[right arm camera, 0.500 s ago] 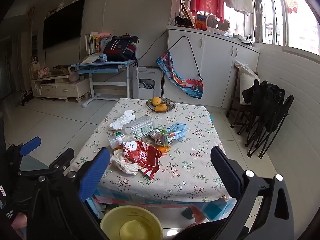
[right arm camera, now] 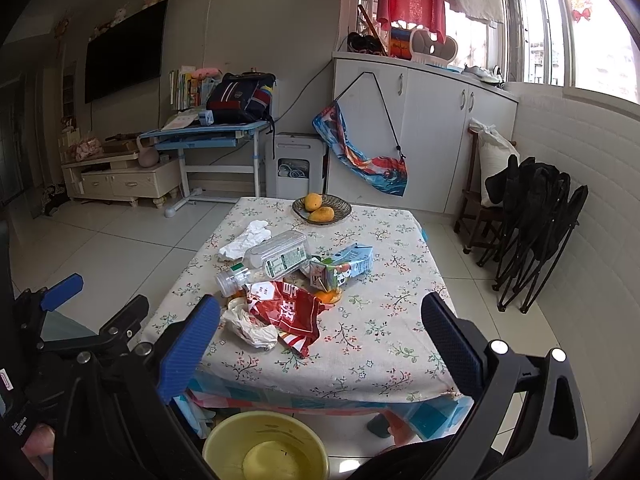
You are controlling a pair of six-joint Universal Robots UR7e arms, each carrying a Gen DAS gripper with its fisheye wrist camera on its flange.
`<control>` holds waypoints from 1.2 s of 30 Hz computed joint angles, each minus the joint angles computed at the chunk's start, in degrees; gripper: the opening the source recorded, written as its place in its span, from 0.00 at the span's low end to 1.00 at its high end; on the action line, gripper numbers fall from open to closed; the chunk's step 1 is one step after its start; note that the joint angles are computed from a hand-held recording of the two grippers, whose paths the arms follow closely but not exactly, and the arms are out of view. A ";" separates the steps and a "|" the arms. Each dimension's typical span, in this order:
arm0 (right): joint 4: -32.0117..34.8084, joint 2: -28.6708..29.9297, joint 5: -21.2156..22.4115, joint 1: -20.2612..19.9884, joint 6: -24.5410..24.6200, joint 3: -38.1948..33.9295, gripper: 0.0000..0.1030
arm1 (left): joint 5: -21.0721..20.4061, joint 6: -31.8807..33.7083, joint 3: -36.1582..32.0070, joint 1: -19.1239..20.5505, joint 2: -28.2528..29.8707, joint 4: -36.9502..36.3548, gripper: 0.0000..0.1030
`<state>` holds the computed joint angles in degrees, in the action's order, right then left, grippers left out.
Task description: Collect trash
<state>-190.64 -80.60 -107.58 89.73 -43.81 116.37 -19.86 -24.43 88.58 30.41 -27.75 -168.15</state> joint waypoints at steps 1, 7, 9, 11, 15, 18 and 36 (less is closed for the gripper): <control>-0.12 -0.53 0.67 -0.98 -1.07 0.56 0.94 | 0.01 -0.02 -0.03 0.02 -0.03 0.09 0.93; -1.11 -0.14 1.51 -1.39 -2.58 0.79 0.94 | -0.30 -0.83 -0.01 0.03 -0.33 1.08 0.93; -1.11 -0.14 2.04 -1.57 -2.65 0.84 0.94 | -0.25 -0.74 0.06 0.01 -0.33 1.09 0.93; -1.33 -0.30 2.64 -1.76 -2.38 1.21 0.94 | -0.22 -0.60 -0.08 0.02 -0.28 1.09 0.93; -3.81 0.01 4.75 -2.36 -2.74 1.84 0.94 | -0.17 -0.35 -0.01 0.04 -0.28 0.86 0.93; -4.40 0.00 5.56 -2.61 -2.68 2.07 0.94 | -0.25 -0.49 0.14 0.07 -0.33 0.83 0.93; -3.18 0.24 7.78 -3.77 0.07 2.11 0.94 | 0.49 -4.41 1.64 0.14 -2.27 7.61 0.93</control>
